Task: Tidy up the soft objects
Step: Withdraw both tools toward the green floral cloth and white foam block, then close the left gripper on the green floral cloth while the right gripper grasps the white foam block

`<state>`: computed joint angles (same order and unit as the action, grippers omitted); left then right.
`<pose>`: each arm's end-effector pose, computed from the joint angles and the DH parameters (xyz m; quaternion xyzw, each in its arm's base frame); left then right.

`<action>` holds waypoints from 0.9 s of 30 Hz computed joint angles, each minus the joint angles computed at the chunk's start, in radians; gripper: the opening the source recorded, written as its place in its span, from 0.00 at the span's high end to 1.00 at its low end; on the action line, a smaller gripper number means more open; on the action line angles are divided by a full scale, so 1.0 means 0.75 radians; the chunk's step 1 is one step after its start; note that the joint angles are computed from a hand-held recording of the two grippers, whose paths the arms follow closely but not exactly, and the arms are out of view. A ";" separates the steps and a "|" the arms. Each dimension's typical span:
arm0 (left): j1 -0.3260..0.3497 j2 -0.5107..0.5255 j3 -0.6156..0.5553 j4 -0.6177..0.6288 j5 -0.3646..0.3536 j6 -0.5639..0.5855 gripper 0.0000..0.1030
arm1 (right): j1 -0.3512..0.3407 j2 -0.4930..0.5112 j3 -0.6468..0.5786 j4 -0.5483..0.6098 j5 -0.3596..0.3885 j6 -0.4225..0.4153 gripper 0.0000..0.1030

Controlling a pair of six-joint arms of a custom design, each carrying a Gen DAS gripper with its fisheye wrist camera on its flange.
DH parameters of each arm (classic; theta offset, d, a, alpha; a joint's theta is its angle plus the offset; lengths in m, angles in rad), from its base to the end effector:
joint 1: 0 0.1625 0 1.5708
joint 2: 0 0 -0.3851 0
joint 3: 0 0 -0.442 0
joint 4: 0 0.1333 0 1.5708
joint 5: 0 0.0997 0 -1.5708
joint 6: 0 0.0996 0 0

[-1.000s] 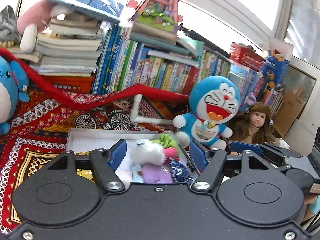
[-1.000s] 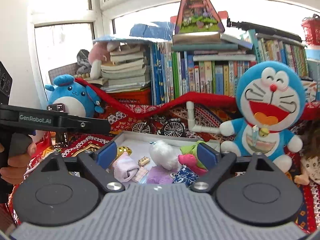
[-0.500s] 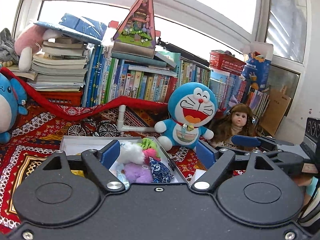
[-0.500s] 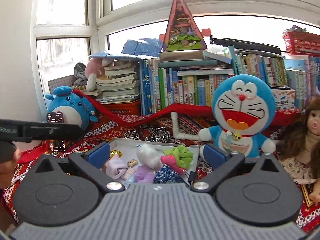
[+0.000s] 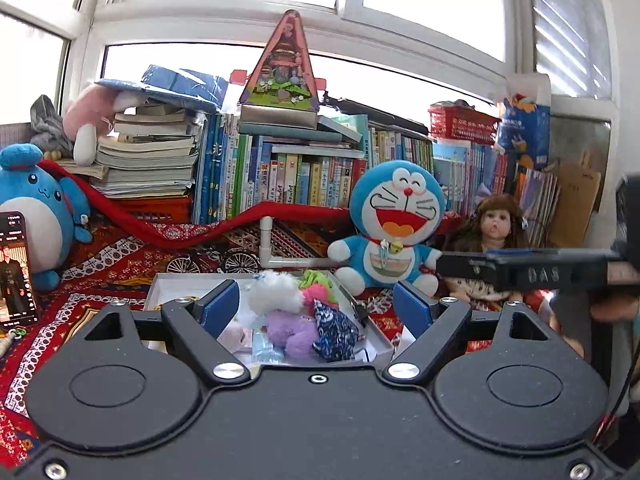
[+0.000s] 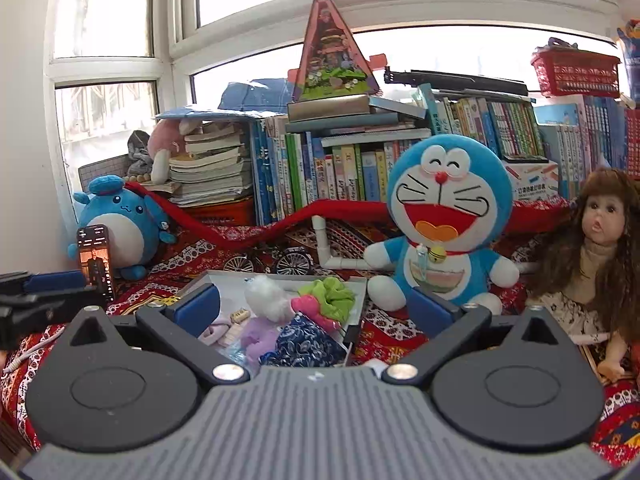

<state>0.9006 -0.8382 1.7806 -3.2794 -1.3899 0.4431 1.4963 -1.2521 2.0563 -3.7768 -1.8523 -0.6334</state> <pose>-0.2897 -0.6089 0.0898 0.4594 0.8021 -0.3794 0.0411 0.0653 -0.5447 0.2920 0.1218 -0.7523 0.5618 0.3219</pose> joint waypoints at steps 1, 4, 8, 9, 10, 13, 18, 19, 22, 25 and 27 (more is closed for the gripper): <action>-0.002 -0.005 0.023 -0.021 0.001 0.005 0.20 | -0.003 -0.001 0.002 -0.002 0.000 0.004 0.00; -0.005 -0.024 0.078 -0.045 -0.004 0.006 0.23 | -0.014 -0.003 0.011 -0.015 -0.005 0.007 0.00; -0.017 -0.045 0.141 -0.060 0.004 0.019 0.37 | -0.031 -0.009 0.022 -0.018 -0.012 0.017 0.00; -0.020 -0.049 0.158 -0.069 0.006 0.026 0.40 | -0.034 -0.009 0.023 -0.020 -0.015 0.021 0.00; -0.023 -0.053 0.174 -0.077 0.005 0.032 0.41 | -0.039 -0.008 0.023 -0.021 -0.015 0.027 0.00; -0.031 -0.066 0.215 -0.078 -0.003 0.033 0.47 | -0.053 -0.009 0.026 -0.021 -0.014 0.048 0.00; -0.044 -0.064 0.258 -0.068 0.000 0.029 0.51 | -0.073 -0.007 0.026 -0.022 -0.024 0.078 0.00; -0.046 -0.058 0.259 -0.061 0.008 0.016 0.52 | -0.078 -0.009 0.028 -0.019 -0.025 0.085 0.00; -0.050 -0.034 0.253 -0.036 0.029 -0.048 0.52 | -0.090 -0.011 0.029 -0.004 -0.037 0.108 0.00; -0.060 0.015 0.234 -0.058 0.076 -0.119 0.52 | -0.109 -0.020 0.030 0.045 -0.034 0.160 0.00; -0.067 0.049 0.214 -0.069 0.112 -0.166 0.52 | -0.119 -0.019 0.027 0.081 -0.039 0.196 0.00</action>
